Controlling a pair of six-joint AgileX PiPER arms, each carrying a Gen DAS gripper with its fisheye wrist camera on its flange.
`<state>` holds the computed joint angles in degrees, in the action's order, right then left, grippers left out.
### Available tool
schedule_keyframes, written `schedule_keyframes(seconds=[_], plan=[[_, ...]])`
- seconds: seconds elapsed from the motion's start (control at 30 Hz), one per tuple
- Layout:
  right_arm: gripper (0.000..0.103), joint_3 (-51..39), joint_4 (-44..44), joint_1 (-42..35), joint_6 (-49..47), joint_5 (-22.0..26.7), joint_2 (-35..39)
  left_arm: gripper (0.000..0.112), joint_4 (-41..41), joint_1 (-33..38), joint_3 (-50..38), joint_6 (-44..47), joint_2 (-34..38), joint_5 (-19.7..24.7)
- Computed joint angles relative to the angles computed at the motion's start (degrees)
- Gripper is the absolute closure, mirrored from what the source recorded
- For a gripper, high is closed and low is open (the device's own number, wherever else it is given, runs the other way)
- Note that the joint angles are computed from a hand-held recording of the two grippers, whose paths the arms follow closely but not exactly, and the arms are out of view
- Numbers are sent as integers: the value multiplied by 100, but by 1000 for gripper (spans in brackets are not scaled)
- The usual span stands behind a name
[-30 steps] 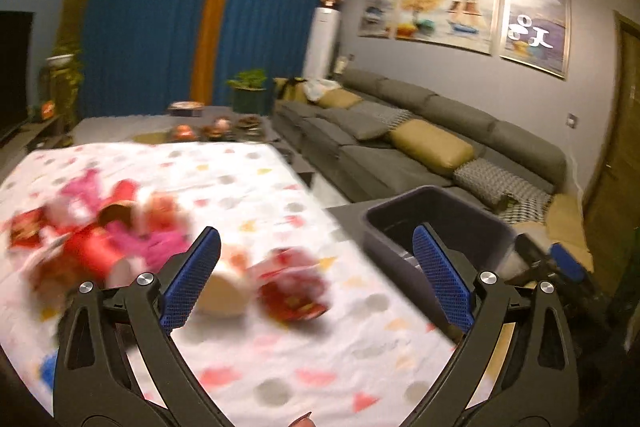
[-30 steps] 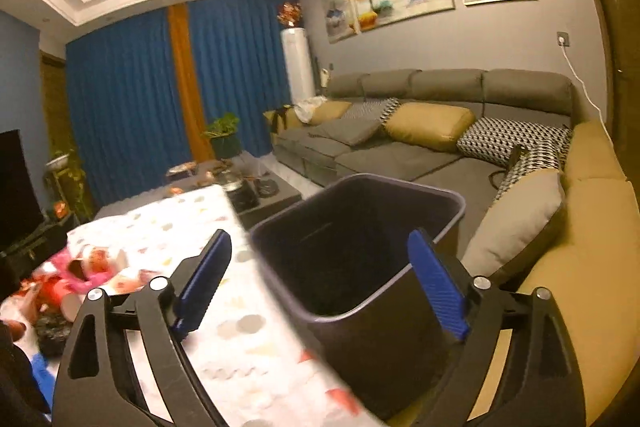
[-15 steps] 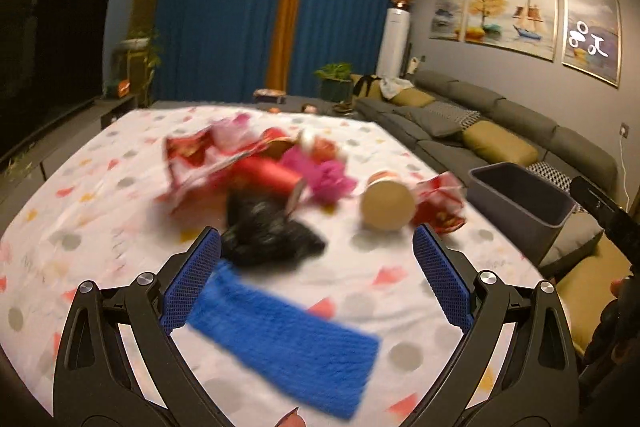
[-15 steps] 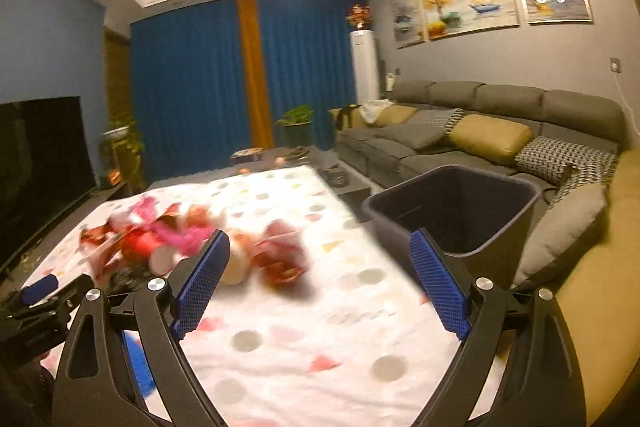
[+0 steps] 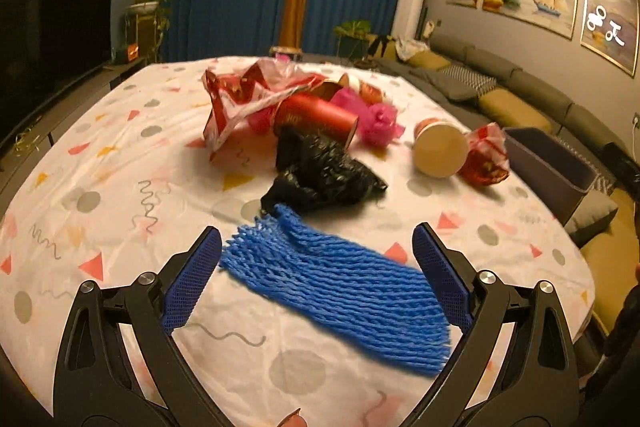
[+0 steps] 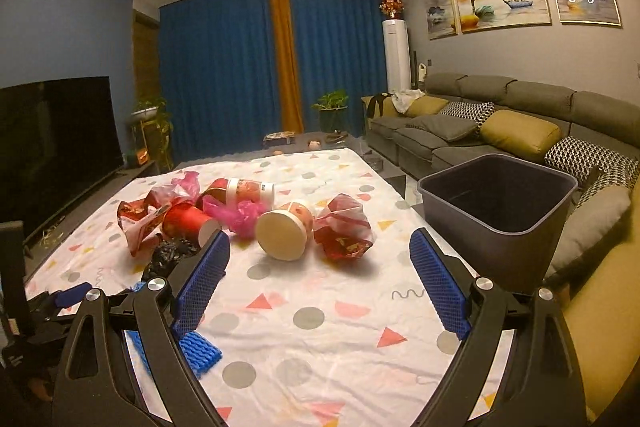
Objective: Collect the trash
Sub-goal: 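Bring both open grippers back over the table, then grasp the blue foam net with the left gripper while the right gripper grasps the black bag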
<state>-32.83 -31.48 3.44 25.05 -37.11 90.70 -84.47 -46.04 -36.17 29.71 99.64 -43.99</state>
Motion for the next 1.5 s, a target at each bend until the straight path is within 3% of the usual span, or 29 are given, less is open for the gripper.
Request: schedule_keyframes(seconds=[0.1,0.2,0.27,0.37,0.57,0.73,0.9,1.23,1.5], plan=[[15,-48,-18,38,21,36,67,26,-25,267,-57,214,37,300],[15,-66,-99,36,59,35,100,29,249,699,-33,98,-2,925],[15,-108,-138,67,93,64,134,32,-28,900,-150,444,63,1184],[15,-151,-161,103,119,86,169,38,-566,999,-368,1149,197,1208],[15,-234,-143,179,135,156,255,60,-759,1361,-497,1536,327,1763],[15,-248,-122,263,112,194,299,78,-969,1339,-537,1749,341,1705],[15,-255,-100,371,71,262,308,106,-986,1361,-561,1828,341,1746],[15,-382,-12,637,10,486,384,108,365,1179,39,325,-168,1578],[15,-783,192,1288,-96,864,661,108,9,874,617,498,-1274,730]])
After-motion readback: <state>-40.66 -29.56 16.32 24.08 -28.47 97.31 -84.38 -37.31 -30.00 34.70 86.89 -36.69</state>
